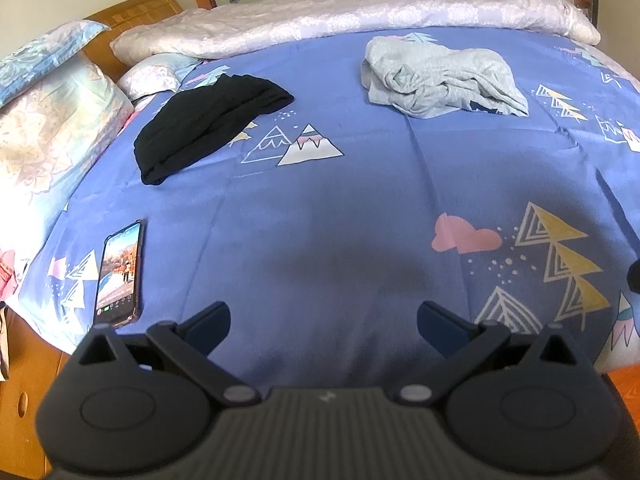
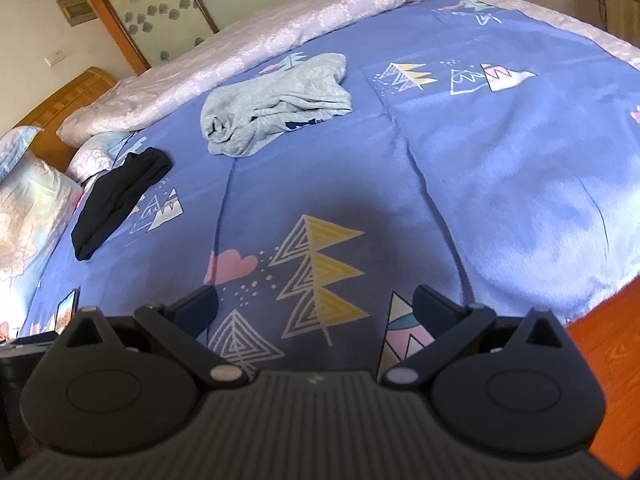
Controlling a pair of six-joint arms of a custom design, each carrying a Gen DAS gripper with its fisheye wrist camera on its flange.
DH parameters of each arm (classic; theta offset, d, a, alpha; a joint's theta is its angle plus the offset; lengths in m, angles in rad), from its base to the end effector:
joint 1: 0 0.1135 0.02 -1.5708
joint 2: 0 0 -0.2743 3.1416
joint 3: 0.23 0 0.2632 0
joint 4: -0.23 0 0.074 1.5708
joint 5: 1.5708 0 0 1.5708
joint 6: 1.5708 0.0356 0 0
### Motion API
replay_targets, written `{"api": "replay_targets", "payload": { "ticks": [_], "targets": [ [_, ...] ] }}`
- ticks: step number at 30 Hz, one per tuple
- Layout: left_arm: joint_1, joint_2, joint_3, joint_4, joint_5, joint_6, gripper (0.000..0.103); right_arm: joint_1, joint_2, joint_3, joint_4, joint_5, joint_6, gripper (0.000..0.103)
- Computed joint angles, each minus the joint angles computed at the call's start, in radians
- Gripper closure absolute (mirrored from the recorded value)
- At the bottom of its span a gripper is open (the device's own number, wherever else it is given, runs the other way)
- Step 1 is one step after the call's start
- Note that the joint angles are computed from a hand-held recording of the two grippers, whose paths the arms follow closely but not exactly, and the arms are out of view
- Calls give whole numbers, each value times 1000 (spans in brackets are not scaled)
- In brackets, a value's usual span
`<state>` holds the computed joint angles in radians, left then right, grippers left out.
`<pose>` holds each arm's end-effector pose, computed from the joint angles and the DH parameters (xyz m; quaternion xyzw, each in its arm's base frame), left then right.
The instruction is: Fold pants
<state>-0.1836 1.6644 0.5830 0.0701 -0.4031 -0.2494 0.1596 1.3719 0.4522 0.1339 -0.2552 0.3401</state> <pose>0.2736 -0.0366 0.0981 -0.0862 0.9393 0.1298 0.3055 0.2409 0.0479 0.1382 0.0341 0.9171 0.2077 0.3385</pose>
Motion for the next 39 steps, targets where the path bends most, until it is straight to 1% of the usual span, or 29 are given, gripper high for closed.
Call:
{"api": "replay_targets", "payload": {
  "ticks": [14, 39],
  "targets": [
    [-10, 8, 0, 3, -10, 5, 0, 4, 11, 4, -2, -13, -27, 0],
    [-10, 29, -1, 11, -8, -1, 0, 13, 22, -8, 23, -4, -28, 0]
  ]
}}
